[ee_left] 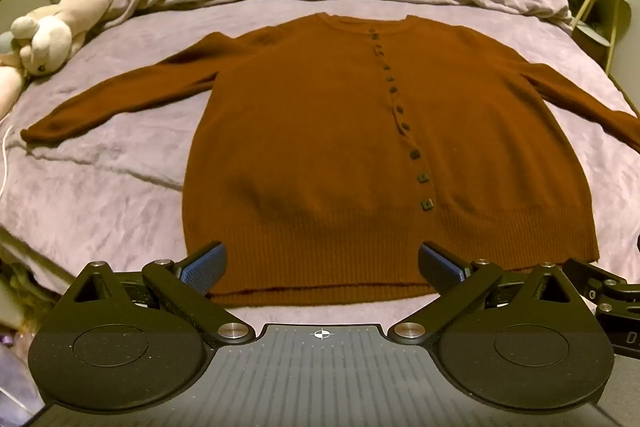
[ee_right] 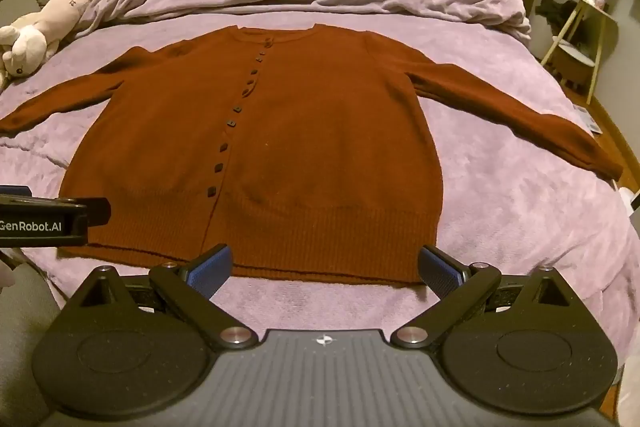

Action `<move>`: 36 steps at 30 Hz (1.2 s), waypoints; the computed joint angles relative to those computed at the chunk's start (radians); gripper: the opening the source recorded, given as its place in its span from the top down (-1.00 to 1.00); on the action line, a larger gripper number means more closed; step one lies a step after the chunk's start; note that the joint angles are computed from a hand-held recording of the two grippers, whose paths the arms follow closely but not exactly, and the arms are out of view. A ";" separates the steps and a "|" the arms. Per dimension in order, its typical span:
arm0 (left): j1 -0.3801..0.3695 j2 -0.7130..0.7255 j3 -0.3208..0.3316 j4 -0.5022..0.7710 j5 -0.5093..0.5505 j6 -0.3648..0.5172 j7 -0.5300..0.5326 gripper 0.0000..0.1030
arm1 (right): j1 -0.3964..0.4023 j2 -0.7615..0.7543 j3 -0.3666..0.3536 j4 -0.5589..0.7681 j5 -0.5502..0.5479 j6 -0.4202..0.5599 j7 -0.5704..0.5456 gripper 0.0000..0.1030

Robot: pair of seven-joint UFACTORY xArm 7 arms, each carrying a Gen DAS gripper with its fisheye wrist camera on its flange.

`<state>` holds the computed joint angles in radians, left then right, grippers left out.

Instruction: Fold small clothes

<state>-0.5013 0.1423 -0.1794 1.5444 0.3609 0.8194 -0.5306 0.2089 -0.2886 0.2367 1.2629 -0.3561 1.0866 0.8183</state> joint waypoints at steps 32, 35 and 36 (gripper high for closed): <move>-0.006 0.065 0.015 0.048 -0.045 0.005 0.013 -1.00 | -0.063 -0.158 -0.033 -0.316 0.076 -0.487 0.085 -0.92; -0.003 0.090 0.026 0.057 -0.035 -0.032 0.011 -1.00 | -0.100 -0.186 -0.062 -0.399 0.119 -0.588 0.101 -0.92; -0.005 0.103 0.033 0.067 -0.023 -0.045 0.003 -1.00 | -0.125 -0.188 -0.072 -0.411 0.128 -0.588 0.106 -0.92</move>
